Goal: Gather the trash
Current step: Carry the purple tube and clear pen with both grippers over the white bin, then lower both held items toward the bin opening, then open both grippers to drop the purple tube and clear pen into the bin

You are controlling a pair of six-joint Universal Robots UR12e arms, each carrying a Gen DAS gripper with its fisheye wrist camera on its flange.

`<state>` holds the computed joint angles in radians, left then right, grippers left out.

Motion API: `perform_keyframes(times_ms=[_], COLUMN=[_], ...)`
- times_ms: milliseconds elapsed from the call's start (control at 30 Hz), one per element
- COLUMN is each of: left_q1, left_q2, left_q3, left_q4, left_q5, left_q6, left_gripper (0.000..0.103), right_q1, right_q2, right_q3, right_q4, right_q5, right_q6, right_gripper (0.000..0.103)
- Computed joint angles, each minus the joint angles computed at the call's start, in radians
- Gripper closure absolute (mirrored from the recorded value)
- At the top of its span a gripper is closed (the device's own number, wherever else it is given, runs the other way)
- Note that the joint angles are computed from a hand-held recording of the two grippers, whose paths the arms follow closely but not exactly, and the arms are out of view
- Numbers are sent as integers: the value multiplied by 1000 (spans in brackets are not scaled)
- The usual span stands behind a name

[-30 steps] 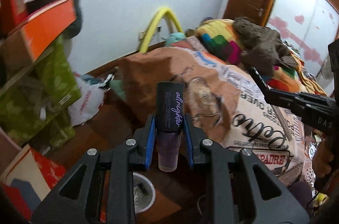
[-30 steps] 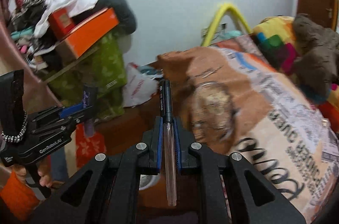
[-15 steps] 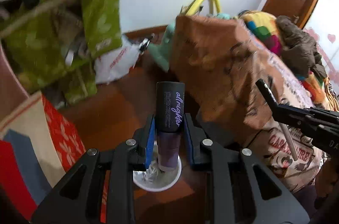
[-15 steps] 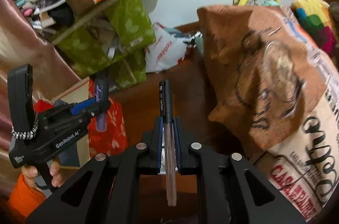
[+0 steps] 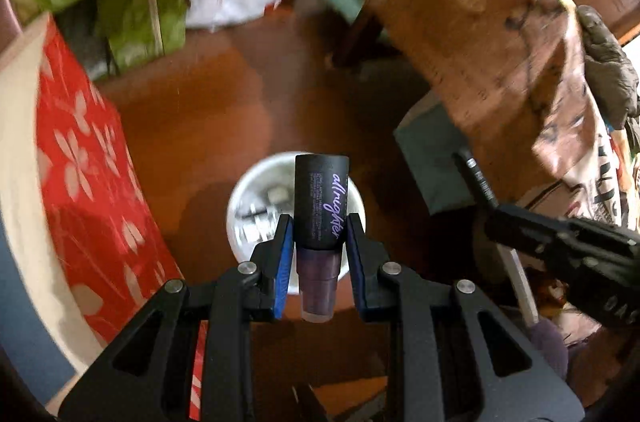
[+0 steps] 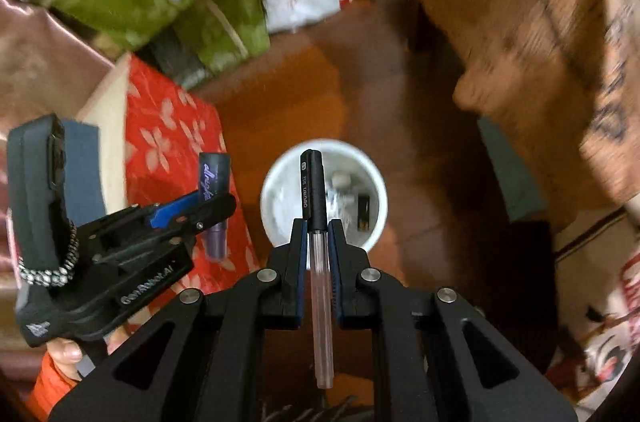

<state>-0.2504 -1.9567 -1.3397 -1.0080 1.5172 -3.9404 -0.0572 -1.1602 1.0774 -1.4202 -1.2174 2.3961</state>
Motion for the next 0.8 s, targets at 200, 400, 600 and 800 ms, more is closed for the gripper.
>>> perform_keyframes(times_ms=[200,400,600,800], left_q1=[14,17,18,18], left_q2=[-6,-26,-49,-67], left_q3=[-53,-66,-48,-14], left_q4=[-4,-23,-57,-98], left_q5=[-71,-100,-111,-114], left_q6=[-52,-75,-54,-16], left_gripper=[78,78,78,78], right_q1=[20,43,47,39], right_q2=[20,60,63,91], right_q3=[26,-2,13,-23], right_q4=[17,52,26,70], right_q5=[-104,-130,-119,-98], right_q6=[10,42,34,96], right_gripper=[94,94,93,77])
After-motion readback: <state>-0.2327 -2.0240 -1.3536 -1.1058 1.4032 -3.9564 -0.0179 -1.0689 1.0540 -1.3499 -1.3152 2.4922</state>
